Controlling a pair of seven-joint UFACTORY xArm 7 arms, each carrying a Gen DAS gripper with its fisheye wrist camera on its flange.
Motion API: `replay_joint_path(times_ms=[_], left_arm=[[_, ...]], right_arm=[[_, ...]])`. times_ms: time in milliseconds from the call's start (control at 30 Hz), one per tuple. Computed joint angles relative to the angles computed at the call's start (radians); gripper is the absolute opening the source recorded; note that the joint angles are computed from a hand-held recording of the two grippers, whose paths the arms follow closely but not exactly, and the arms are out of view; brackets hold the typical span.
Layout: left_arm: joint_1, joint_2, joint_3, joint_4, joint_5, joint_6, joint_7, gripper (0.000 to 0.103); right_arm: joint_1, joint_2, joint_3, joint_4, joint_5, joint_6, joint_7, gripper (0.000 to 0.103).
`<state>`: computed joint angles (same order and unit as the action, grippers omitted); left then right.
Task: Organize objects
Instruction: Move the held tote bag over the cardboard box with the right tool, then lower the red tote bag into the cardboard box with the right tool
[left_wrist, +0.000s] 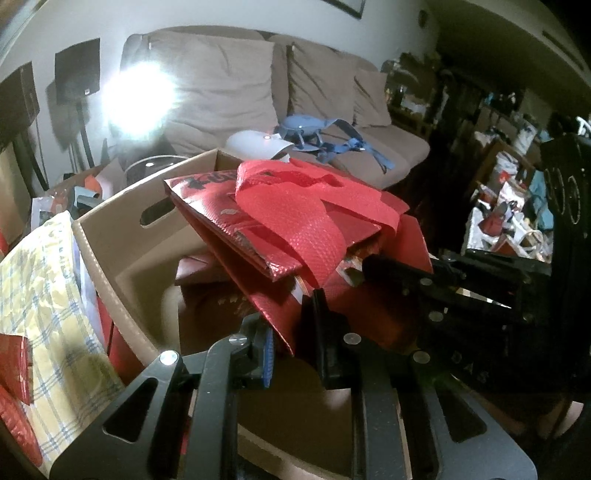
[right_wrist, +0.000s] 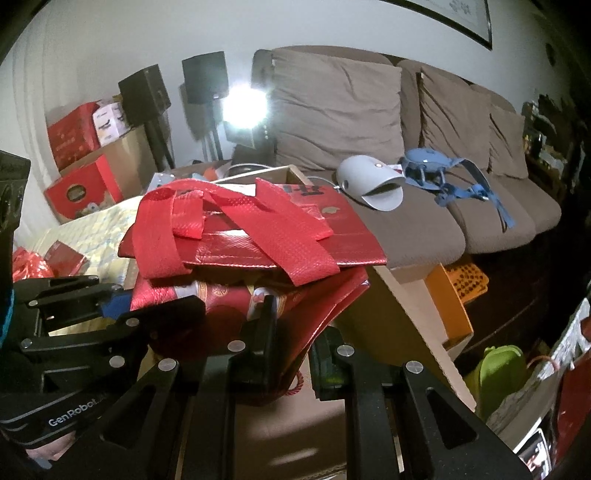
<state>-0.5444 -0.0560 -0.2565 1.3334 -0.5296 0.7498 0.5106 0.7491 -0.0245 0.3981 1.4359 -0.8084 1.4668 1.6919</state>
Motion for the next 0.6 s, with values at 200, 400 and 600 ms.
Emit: replay_joint_path(times_ms=[200, 400, 600], left_arm=[[-0.003, -0.005, -0.004, -0.005, 0.016, -0.021, -0.032, 0.016], [-0.006, 0.004, -0.007, 0.012, 0.051, -0.029, -0.06, 0.016], [-0.003, 0.0, -0.004, 0.007, 0.057, -0.041, -0.085, 0.017]], right_arm=[[-0.007, -0.019, -0.002, -0.021, 0.012, -0.027, 0.018, 0.014], [-0.028, -0.045, 0.013, -0.05, 0.011, -0.062, 0.048, 0.014], [-0.025, -0.017, 0.017, -0.02, 0.002, -0.051, 0.039, 0.014]])
